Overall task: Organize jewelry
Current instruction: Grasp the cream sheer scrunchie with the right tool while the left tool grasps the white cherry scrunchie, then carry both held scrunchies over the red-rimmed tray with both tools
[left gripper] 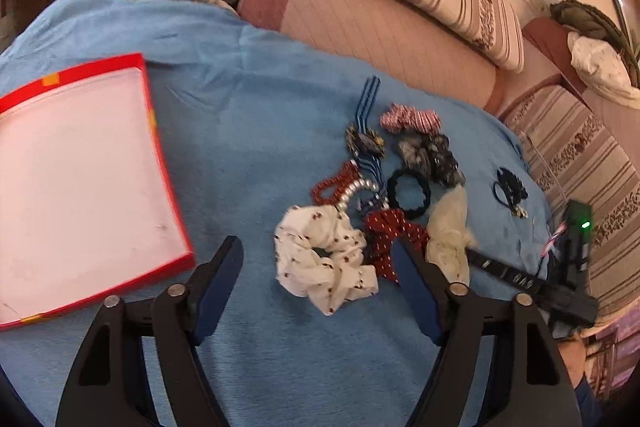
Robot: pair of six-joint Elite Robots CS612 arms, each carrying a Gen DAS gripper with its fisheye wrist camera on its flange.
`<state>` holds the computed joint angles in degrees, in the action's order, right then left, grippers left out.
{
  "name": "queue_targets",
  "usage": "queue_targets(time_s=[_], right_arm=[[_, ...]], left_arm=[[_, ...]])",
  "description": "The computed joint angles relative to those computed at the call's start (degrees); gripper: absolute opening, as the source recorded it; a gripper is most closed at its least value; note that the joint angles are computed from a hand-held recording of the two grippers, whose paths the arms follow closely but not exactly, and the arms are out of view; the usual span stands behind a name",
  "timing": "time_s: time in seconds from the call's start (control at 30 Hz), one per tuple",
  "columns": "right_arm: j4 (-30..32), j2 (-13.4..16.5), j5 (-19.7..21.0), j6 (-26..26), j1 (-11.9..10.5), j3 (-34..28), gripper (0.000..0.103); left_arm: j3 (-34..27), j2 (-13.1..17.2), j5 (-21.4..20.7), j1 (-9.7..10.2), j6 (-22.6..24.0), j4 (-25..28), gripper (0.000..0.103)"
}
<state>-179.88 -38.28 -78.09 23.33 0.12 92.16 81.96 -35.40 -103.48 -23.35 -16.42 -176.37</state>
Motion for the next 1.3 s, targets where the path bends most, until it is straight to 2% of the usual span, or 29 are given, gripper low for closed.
queue_targets(time_s=[0.07,0.13,0.2,0.3,0.6,0.7,0.77,0.87,0.93,1.17,1.3], right_arm=[[-3.10,-0.75,-3.03,1.25,-0.11,1.46,0.005],[-6.04,-1.75,-7.38,1.86,0.02,3.07,0.005],[-8.39,-2.31,-9.01,2.11,0.01,4.12,0.005],[-10.77,-2.79,-9.90,2.64,-0.06,5.15,0.005],[-11.46,-2.78,-8.86,0.89,0.45,5.00,0.005],[-11.08,-2.69,-8.33,0.96,0.47,4.84,0.005],[-10.96,-2.66,-8.17,0.78,0.46,4.76,0.005],[-11.48,-2.64,-8.10,0.84,0.48,4.85,0.005],[-12.42,-2.69,-7.98,0.96,0.45,5.08,0.005],[-16.98,-3.07,-8.71,0.29,0.75,6.18,0.005],[-20.24,-3.29,-8.47,-0.70,0.96,6.74,0.005]], left_arm=[[-0.49,0.31,-1.12,-0.16,0.75,1.31,0.062],[-0.78,0.49,-1.87,-0.33,1.56,2.41,0.058],[-0.92,0.60,-1.38,-0.66,2.52,3.31,0.055],[-1.31,0.85,0.30,-0.94,2.90,4.73,0.053],[-4.18,2.85,2.93,-1.46,3.00,9.81,0.051],[-4.78,3.34,6.36,-2.07,2.96,11.32,0.031],[-4.50,3.24,7.79,-2.26,2.96,10.75,0.009],[-4.11,3.05,6.93,-2.05,2.35,10.07,0.008],[-3.51,2.72,8.01,-2.25,2.57,8.70,0.007],[-1.84,1.82,7.23,-2.10,2.65,3.02,0.007],[-0.56,1.11,9.01,-2.41,3.32,-0.78,0.007]])
